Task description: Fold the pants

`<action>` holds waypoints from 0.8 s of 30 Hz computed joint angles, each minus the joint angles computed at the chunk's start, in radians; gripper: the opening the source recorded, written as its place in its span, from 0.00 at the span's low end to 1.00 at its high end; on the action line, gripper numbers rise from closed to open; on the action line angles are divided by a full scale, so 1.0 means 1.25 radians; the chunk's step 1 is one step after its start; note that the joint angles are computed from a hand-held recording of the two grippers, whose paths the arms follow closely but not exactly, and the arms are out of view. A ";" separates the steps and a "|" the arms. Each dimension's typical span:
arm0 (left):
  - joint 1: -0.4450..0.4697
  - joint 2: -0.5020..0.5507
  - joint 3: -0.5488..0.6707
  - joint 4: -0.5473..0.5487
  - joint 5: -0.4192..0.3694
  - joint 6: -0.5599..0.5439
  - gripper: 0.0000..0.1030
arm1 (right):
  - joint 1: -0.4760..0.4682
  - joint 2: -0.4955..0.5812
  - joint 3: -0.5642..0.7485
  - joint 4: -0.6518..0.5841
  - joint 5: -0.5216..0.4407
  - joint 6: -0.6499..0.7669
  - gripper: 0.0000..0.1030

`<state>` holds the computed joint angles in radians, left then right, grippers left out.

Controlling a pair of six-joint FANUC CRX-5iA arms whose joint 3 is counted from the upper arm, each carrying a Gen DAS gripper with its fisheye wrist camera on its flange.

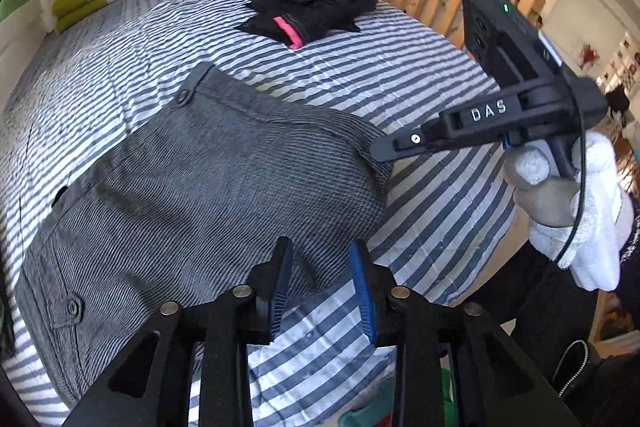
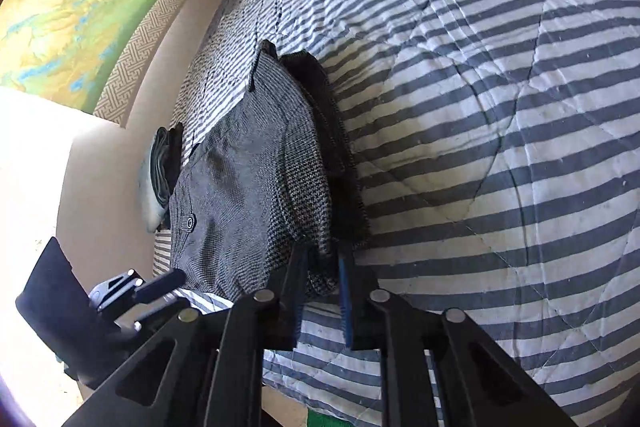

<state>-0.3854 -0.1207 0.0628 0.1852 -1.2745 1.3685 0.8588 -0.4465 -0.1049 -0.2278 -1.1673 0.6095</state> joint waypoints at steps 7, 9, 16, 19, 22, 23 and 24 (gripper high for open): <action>-0.127 0.112 0.131 -0.150 -0.002 0.064 0.49 | 0.034 0.029 0.071 0.081 -0.016 0.024 0.06; -0.130 0.131 0.157 -0.188 -0.018 0.114 0.12 | 0.023 0.039 0.092 0.058 -0.009 0.056 0.05; 0.036 0.036 0.036 -0.045 0.047 0.154 0.03 | 0.043 -0.006 0.034 0.122 0.031 0.078 0.31; 0.059 0.014 0.023 -0.034 0.060 0.152 0.03 | 0.030 0.005 0.007 0.099 0.021 0.089 0.31; 0.072 0.000 0.009 -0.016 0.065 0.141 0.03 | 0.014 0.031 0.004 0.038 0.042 0.121 0.31; 0.071 -0.003 0.008 -0.020 0.066 0.137 0.03 | 0.017 0.043 0.008 0.029 0.041 0.128 0.31; 0.071 -0.006 0.005 -0.018 0.066 0.130 0.03 | 0.036 0.053 0.007 0.054 0.039 0.118 0.28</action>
<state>-0.2963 -0.1276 0.0693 0.1632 -1.1918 1.5312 0.9041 -0.3800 -0.0963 -0.1599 -1.1182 0.7565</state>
